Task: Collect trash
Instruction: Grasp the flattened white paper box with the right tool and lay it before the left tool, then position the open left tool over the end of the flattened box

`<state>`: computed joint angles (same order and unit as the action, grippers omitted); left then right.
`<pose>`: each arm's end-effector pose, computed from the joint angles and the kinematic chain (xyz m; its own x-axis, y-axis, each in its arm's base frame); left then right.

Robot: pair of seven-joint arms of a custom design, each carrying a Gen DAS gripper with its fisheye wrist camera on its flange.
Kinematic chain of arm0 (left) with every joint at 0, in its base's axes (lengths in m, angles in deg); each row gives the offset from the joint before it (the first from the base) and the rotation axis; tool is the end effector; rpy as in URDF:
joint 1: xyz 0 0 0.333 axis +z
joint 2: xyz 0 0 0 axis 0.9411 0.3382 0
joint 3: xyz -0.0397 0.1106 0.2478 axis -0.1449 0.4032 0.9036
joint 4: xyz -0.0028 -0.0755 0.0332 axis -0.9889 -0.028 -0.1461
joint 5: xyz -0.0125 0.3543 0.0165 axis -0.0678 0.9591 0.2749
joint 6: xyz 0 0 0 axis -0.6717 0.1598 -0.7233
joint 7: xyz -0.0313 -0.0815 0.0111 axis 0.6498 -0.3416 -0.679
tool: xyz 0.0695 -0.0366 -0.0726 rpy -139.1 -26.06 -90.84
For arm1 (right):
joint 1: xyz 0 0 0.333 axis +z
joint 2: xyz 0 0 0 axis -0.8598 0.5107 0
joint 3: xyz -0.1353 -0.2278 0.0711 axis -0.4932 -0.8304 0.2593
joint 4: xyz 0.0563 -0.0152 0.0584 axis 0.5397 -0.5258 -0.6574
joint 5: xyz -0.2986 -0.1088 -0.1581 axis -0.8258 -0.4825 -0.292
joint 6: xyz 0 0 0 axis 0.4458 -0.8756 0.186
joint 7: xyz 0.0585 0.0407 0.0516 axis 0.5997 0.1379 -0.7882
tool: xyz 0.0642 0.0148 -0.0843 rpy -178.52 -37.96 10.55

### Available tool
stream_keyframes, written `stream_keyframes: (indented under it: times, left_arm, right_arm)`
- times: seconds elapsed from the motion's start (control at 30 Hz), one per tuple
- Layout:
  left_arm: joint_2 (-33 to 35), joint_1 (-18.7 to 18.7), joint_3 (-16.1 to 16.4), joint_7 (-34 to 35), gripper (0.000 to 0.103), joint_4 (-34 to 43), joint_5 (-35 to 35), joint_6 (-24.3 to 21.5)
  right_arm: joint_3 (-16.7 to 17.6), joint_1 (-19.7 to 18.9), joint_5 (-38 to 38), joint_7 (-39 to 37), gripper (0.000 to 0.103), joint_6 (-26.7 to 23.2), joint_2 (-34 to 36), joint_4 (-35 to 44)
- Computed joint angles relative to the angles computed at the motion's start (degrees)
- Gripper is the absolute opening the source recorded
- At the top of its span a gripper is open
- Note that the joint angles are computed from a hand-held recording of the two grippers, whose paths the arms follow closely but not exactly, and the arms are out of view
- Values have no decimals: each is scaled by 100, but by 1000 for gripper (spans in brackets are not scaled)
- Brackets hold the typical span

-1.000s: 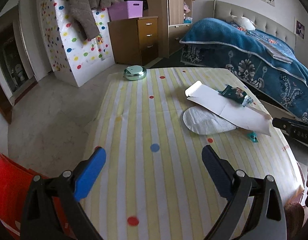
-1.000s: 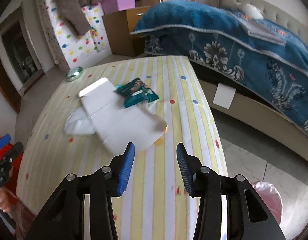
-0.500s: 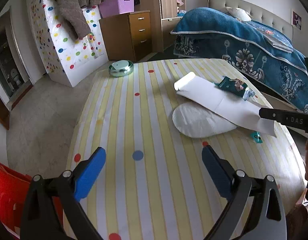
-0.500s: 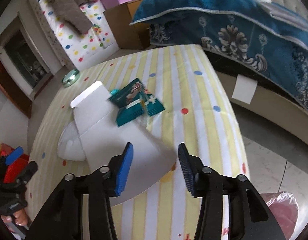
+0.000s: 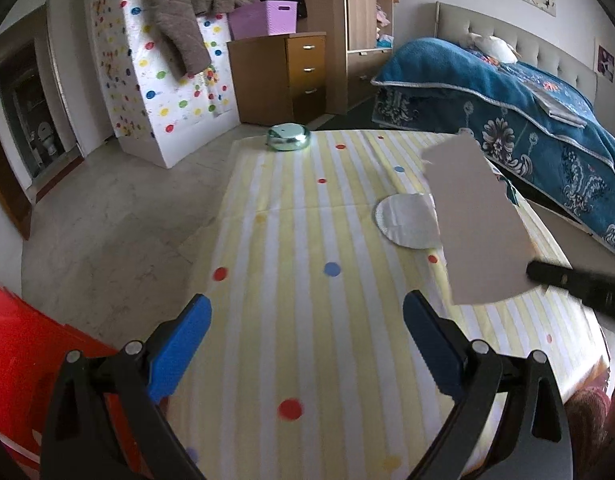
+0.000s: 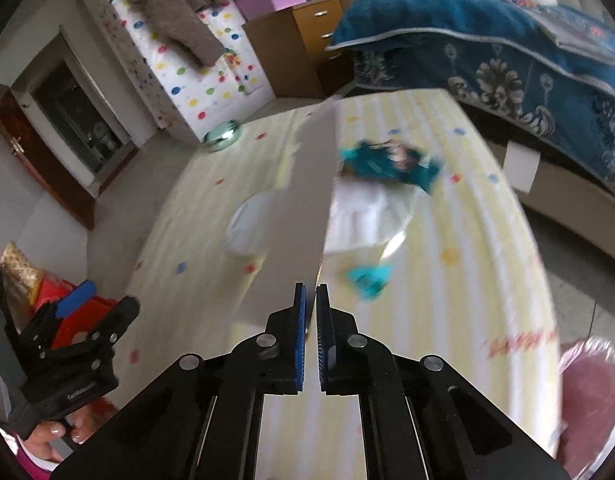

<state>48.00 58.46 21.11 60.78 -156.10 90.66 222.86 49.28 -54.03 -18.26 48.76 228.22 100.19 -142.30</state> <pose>0.6036 -0.1624 0.3538 0.0142 -0.9979 -0.0627 -0.7246 0.0329 -0.6884 0.6430 0.0991 0.3699 0.1407 -0.9256 -0.3514 -0.8378 0.0778 -0.5404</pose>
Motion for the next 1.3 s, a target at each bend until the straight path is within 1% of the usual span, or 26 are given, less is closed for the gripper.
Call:
stream_keyframes:
  times: [0.07,0.13,0.17,0.27,0.33,0.37,0.4,0.47,0.5,0.57,0.6,0.67,0.77,0.8,0.83,0.87,0.9,0.97,1.07,1.13,1.17,1.2,1.23,1.3]
  left_arm:
    - [-181,-30,89,-164,94,-213,160,58]
    - [-307,-30,121,-335,94,-351,322,77]
    - [-371,-18,123,-420,94,-418,397,80]
    - [-524,24,85,-673,94,-567,607,57]
    - [-581,62,29,-781,94,-612,713,21]
    - [-607,80,-7,-812,94,-632,748,-2]
    - [-629,110,-41,-822,94,-654,770,-4]
    - [-657,154,-113,-814,94,-697,789,13]
    - [-659,165,-151,-796,94,-707,779,15]
    - [-617,225,-281,-613,94,-708,568,61]
    - [-595,259,-339,-492,94,-727,416,120]
    - [-509,303,-481,-177,95,-721,16,197]
    - [-299,225,-642,313,95,-592,-550,88]
    - [-217,173,-677,453,95,-525,-699,31]
    - [-160,132,-702,579,95,-492,-835,8]
    - [-70,88,-746,726,96,-413,-987,-57]
    - [-16,7,-712,774,96,-364,-1048,-102]
    - [113,-179,-605,778,96,-234,-1076,-230]
    - [300,-397,-452,641,96,-24,-1079,-562]
    - [390,-414,-446,617,96,38,-1151,-694]
    - [422,-396,-466,638,96,42,-1206,-724]
    - [415,-396,-442,587,96,-12,-1194,-637]
    - [376,-465,-333,411,96,-103,-1056,-495]
    - [337,-506,-278,303,96,-157,-950,-476]
  right_arm:
    - [84,33,114,-20,5,37,-147,-223]
    - [235,4,361,-252,5,-21,-296,-418]
    - [347,-43,559,-490,5,-127,-373,-516]
    - [292,11,750,-711,5,-330,-455,-617]
    - [150,175,562,-663,5,-275,-550,-757]
    - [38,281,328,-581,10,-207,-627,-860]
    - [28,298,319,-592,11,-161,-667,-914]
    - [-79,401,129,-597,33,275,-925,-1274]
    - [-103,433,59,-555,36,373,-966,-1350]
    - [-261,562,-301,-281,39,736,-1179,-1692]
    - [-415,617,-566,-27,40,951,-1315,-1894]
    - [-525,668,-890,351,40,1168,-1438,-2096]
    - [-558,620,-1148,641,40,1368,-1578,-2322]
    - [-620,594,-1253,772,40,1461,-1632,-2417]
    - [-588,533,-1243,768,41,1476,-1595,-2390]
    - [-574,482,-1243,779,44,1476,-1598,-2384]
    - [-568,414,-1203,780,46,1516,-1615,-2420]
    - [-484,263,-1022,591,54,1510,-1675,-2486]
    - [-455,149,-865,445,57,1474,-1701,-2526]
    - [-440,93,-742,332,58,1443,-1737,-2565]
    - [-445,90,-722,315,58,1431,-1734,-2561]
    - [-438,64,-659,253,58,1404,-1724,-2543]
    - [-443,92,-666,280,58,1442,-1734,-2587]
    - [-454,104,-677,274,58,1437,-1709,-2568]
